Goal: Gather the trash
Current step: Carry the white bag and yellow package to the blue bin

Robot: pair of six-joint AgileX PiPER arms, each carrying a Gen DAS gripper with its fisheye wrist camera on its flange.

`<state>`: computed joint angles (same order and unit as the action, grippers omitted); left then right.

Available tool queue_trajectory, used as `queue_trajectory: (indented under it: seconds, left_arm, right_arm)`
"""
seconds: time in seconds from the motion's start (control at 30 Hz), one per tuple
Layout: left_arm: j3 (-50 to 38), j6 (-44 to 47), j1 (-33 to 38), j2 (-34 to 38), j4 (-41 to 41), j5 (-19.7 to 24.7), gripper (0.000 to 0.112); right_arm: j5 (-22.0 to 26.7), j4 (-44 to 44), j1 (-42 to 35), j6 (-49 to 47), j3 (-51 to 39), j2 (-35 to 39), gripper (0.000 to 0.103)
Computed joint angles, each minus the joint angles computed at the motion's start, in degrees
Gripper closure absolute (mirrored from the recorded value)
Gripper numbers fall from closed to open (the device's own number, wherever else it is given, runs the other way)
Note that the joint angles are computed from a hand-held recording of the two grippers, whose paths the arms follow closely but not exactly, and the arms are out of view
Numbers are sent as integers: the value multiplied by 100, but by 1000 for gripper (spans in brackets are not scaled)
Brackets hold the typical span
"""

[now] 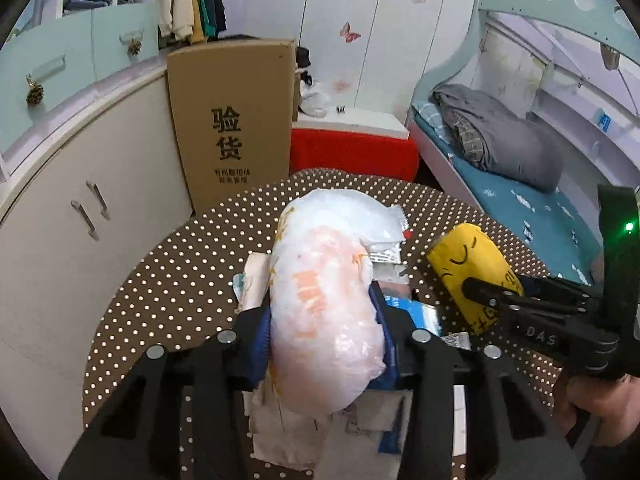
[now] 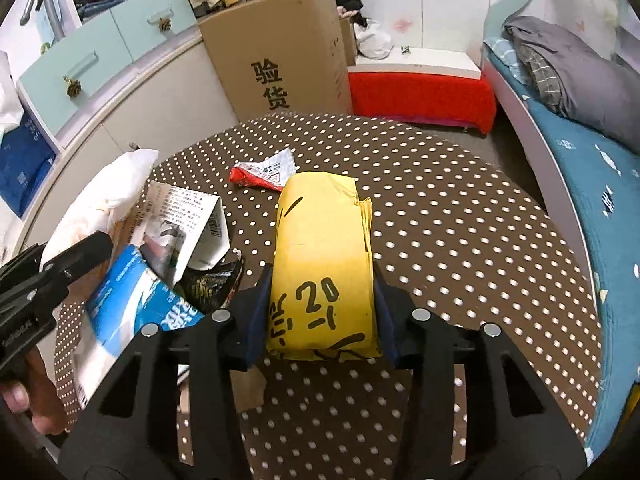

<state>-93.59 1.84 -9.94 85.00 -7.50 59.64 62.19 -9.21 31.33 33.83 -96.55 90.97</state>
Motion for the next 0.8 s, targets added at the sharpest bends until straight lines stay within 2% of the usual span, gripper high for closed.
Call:
queue_trajectory:
  seconds: [0.3, 0.6, 0.8]
  left_arm:
    - [-104, -431, -459, -572, 382, 42, 70]
    - [-543, -1202, -1534, -736, 834, 269, 70]
    - [-860, -1753, -2438, -645, 1383, 385, 70]
  right_arm:
    - [155, -192, -99, 255, 523, -1084, 59]
    - [435, -369, -317, 308, 734, -2103, 59]
    - [624, -118, -939, -19, 802, -2822, 59]
